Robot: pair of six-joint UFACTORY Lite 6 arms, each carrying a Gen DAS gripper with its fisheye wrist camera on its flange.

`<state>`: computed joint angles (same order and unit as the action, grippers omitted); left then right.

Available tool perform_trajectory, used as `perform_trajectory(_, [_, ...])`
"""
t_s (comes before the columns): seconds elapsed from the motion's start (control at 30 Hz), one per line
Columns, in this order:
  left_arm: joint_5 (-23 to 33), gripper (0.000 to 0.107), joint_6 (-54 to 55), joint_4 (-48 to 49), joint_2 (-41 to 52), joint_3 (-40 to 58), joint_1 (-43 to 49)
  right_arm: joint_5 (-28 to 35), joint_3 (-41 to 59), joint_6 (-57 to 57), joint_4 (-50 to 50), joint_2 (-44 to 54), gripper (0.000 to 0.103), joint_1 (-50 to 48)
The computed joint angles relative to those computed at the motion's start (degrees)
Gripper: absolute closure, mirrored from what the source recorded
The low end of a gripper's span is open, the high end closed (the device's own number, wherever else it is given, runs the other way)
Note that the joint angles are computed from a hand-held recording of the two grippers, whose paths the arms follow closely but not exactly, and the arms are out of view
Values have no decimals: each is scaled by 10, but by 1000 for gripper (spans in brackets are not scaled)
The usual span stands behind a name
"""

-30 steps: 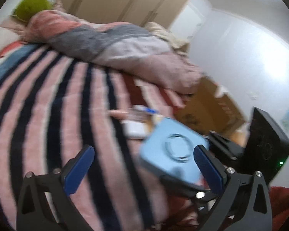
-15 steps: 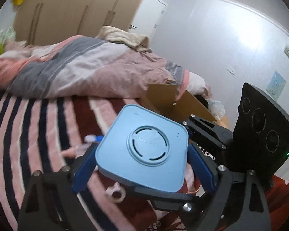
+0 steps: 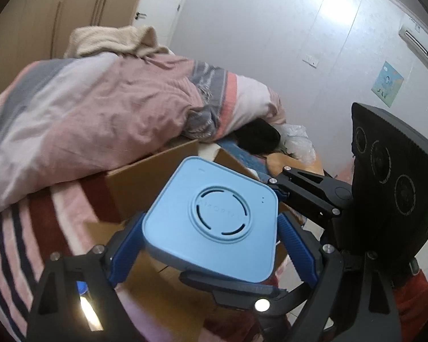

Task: Organize rigid objects
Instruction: 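Carry the blue case into the cardboard box and open the right gripper, then reach the right gripper to the clear tape roll and grasp it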

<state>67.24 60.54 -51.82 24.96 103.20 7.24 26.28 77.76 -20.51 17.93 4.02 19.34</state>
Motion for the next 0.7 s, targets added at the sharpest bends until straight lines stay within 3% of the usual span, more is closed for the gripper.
perform_trajectory(0.1, [-19,18,-34,28,10,19,-30,23,15,8,-9,18,23,-28])
perform_trajectory(0.2, [-41,14,-56,51,3,21,-40,11,-1,73,-82,13,12,-33])
perform_trajectory(0.33, [-74,11,-44,60,-36,-22,-19,2,-28,16,-43,-9,3,-49])
perform_trajectory(0.57, [-43,11,23,12,-105,-88,126,-13,-43,45,-70,-58,3,22])
perform_trajectory(0.7, [-41,11,80,-1,-127,-128,230,-49,-59,140,-164,-86,3,134])
